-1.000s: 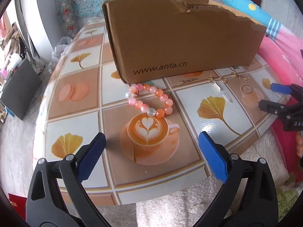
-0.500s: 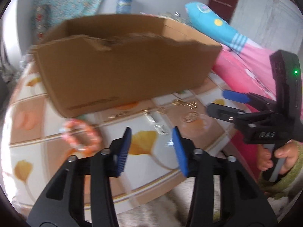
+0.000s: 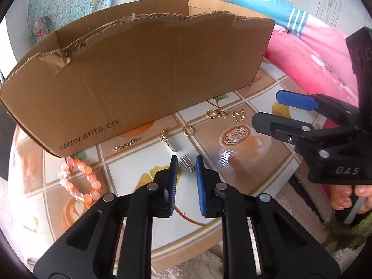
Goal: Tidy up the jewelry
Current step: 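Grasp the small gold spring charm with the left gripper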
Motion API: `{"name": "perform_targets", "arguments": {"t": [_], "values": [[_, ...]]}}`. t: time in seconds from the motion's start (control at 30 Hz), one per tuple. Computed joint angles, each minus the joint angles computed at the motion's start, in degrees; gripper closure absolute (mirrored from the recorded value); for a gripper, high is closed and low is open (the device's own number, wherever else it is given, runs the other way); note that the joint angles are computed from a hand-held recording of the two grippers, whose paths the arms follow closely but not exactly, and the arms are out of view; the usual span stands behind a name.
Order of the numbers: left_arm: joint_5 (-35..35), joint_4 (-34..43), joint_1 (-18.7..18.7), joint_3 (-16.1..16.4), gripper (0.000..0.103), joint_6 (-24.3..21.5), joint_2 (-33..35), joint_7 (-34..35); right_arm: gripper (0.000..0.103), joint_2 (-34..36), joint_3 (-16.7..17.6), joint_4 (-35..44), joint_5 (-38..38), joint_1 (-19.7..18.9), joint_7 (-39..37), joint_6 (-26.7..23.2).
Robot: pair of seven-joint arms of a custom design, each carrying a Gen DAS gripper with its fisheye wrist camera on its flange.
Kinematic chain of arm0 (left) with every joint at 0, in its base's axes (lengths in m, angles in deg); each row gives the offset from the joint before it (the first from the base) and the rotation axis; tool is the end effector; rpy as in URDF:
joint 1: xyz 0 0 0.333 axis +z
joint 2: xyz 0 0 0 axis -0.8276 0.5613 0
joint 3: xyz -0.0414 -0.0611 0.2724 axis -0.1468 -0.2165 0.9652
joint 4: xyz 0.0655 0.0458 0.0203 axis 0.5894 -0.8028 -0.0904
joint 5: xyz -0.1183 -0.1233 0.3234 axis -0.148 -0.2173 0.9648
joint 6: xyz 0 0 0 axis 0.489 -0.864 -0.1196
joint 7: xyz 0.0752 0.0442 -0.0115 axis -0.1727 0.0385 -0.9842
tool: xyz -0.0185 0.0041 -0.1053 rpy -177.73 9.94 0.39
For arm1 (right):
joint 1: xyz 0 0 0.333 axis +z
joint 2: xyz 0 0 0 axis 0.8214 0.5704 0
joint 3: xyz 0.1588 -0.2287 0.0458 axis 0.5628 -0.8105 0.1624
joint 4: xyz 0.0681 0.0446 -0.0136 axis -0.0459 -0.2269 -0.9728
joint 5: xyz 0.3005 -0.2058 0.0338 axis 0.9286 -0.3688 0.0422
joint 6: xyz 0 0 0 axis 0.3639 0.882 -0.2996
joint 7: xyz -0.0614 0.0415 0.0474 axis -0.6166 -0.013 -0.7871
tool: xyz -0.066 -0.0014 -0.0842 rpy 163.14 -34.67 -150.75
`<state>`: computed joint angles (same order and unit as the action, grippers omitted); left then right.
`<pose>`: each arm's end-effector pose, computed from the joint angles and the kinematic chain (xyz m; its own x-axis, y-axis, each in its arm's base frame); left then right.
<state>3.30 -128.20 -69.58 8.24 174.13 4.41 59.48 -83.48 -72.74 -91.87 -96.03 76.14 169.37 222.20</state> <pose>0.4649 -0.2267 0.4973 -0.3938 -0.9188 0.0252 -0.7554 0.3079 -0.5784 0.4768 0.2738 0.4811 0.2536 -0.9490 -0.1875 -0.7149 -0.0533 -0.6972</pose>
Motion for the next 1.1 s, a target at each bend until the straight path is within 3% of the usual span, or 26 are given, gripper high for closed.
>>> {"name": "perform_targets", "arguments": {"t": [0.13,0.23,0.33,0.7,0.83,0.97,1.1], "values": [[5.94,1.37,1.02,-1.73,0.09,-0.51,1.21,-3.8,0.026,-0.03,0.01,-0.15,-0.16,0.03,0.24,0.03],[6.59,2.37,0.62,-1.59,0.092,-1.06,1.98,-4.6,0.026,-0.34,0.12,-0.49,-1.34,-0.14,1.37,0.24],[6.29,2.76,0.33,-1.18,0.099,-1.25,2.24,-4.02,0.026,-0.76,0.26,-0.87,-2.07,-0.28,2.34,0.45],[-0.16,-1.74,0.44,1.03,0.099,0.5,-2.12,-0.62,0.028,-1.63,0.75,-1.01,-2.74,-0.23,2.55,1.17],[-0.62,-4.32,1.22,1.62,0.099,1.65,-4.73,-0.77,0.039,0.2,0.37,1.08,4.32,1.96,-4.87,1.46],[-1.73,-5.79,1.47,2.24,0.099,2.13,-5.65,-0.87,0.053,3.94,1.17,5.84,16.31,4.21,-17.12,-0.25],[-3.92,-6.94,0.93,3.11,0.099,3.49,-5.89,0.61,0.065,7.93,1.88,11.08,17.59,4.88,-20.25,-3.58]]}}
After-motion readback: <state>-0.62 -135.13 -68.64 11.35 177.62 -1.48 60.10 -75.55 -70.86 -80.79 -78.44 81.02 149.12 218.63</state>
